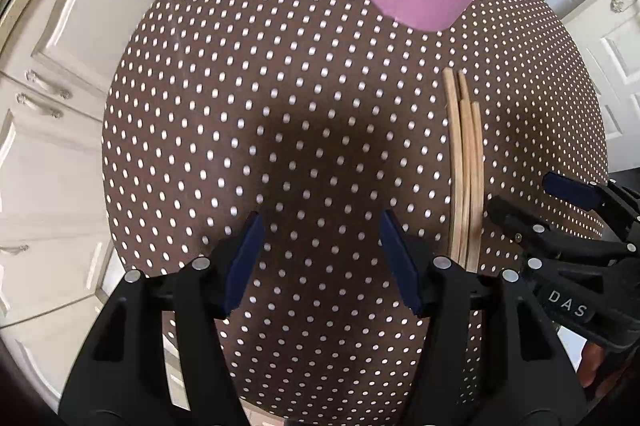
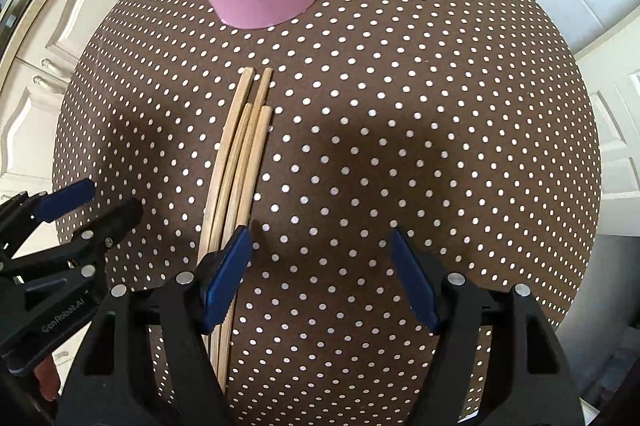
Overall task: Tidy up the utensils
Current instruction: 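Withdraw both tools from the cup back toward the chopstick bundle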
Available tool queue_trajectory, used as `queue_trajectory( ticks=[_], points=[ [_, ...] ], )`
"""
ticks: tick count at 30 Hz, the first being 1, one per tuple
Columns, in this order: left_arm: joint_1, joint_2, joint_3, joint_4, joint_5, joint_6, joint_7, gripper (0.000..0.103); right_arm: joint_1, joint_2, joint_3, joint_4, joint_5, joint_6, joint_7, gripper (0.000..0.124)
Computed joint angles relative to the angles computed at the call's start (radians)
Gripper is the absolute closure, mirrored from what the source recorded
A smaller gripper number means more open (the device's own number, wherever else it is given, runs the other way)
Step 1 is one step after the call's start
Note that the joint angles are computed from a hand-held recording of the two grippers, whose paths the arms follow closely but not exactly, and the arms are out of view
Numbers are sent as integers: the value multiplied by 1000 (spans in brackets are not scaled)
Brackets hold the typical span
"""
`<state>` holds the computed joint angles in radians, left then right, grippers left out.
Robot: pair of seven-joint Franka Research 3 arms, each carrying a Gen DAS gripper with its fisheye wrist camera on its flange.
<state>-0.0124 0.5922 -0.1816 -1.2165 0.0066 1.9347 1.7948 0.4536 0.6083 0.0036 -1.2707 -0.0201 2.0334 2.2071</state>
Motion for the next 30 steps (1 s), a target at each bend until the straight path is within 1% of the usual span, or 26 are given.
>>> queue_trajectory(
  ticks=[3,5,7,9,12,15,19,22,26,30],
  points=[
    [7,-18,1,-35,-4,9,-4,43,4,1,1,-5,-6,-2,-11,56],
    [11,-32,2,-60,-6,22,-2,43,9,19,1,25,-5,-18,-5,56],
    [15,-47,3,-86,-7,34,-2,43,7,18,2,23,0,-16,-5,56],
    [23,-79,2,-136,-13,54,3,43,6,22,2,29,1,-21,-7,56],
    [31,-99,2,-164,-25,68,7,43,1,20,2,38,5,-30,-21,56],
    [44,-142,2,-231,-41,98,19,43,0,18,2,34,9,-30,-22,56],
    [48,-146,6,-204,-47,76,25,43,-5,22,9,48,26,-31,-27,56],
    [46,-132,7,-172,-51,62,22,43,6,31,4,62,12,-42,-29,56],
    [45,-125,8,-150,-52,45,18,42,3,6,5,10,24,6,-17,55],
    [44,-122,8,-145,-51,42,13,42,10,5,-1,9,-1,6,-26,55]
  ],
)
